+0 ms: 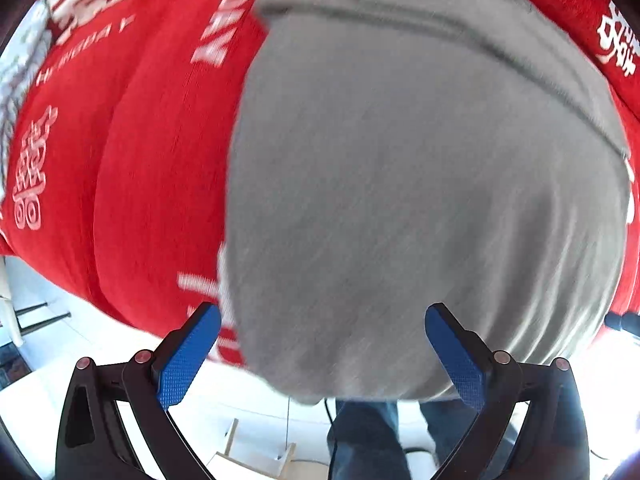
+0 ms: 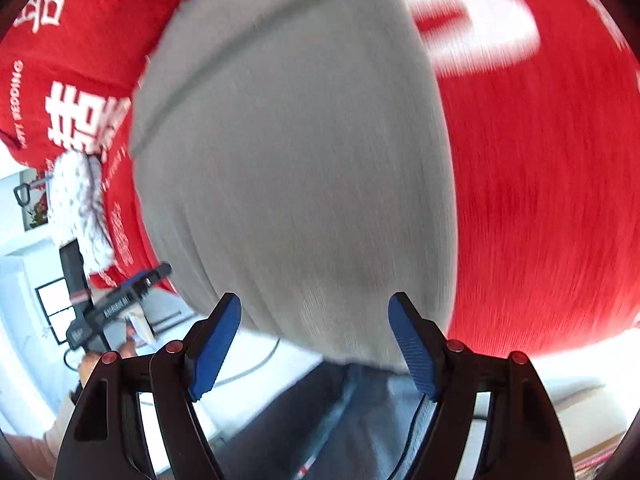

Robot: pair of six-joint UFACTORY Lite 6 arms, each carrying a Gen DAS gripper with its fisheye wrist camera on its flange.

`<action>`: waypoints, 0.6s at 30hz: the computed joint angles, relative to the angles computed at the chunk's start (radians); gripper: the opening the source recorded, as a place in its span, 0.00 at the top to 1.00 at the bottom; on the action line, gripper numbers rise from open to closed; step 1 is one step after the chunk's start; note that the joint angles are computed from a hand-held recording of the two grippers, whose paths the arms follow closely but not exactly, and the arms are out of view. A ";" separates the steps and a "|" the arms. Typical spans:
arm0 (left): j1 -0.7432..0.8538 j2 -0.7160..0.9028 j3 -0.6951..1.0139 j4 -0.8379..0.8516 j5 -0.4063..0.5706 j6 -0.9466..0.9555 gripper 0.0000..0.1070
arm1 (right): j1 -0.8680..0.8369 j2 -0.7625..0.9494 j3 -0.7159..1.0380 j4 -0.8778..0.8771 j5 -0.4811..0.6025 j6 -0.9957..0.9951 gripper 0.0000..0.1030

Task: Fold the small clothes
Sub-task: 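Grasp the sweater hem with both tools and lift it toward the collar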

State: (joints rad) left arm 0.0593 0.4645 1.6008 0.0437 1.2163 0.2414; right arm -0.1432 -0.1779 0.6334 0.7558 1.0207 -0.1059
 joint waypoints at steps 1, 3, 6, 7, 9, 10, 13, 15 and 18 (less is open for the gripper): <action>0.035 -0.033 -0.068 -0.005 -0.023 0.032 0.04 | 0.011 -0.030 -0.048 0.008 -0.003 0.000 0.23; 0.079 -0.067 -0.146 -0.014 -0.049 0.071 0.04 | 0.056 -0.094 -0.152 0.014 -0.025 0.019 0.23; 0.139 -0.099 -0.262 -0.024 -0.095 0.122 0.04 | 0.151 -0.172 -0.287 0.012 -0.109 0.080 0.23; 0.153 -0.103 -0.288 -0.038 -0.106 0.137 0.04 | 0.175 -0.192 -0.326 0.026 -0.141 0.084 0.23; 0.169 -0.114 -0.332 -0.063 -0.130 0.158 0.04 | 0.219 -0.209 -0.379 0.061 -0.204 0.074 0.23; 0.172 -0.124 -0.356 -0.078 -0.137 0.164 0.04 | 0.239 -0.205 -0.395 0.075 -0.235 0.061 0.23; 0.205 -0.124 -0.390 -0.118 -0.150 0.216 0.04 | 0.286 -0.159 -0.430 0.153 -0.313 -0.010 0.23; 0.212 -0.144 -0.421 -0.131 -0.157 0.240 0.04 | 0.315 -0.161 -0.452 0.202 -0.343 -0.039 0.23; 0.209 -0.226 -0.503 -0.151 -0.162 0.267 0.18 | 0.353 -0.235 -0.478 0.227 -0.348 0.003 0.45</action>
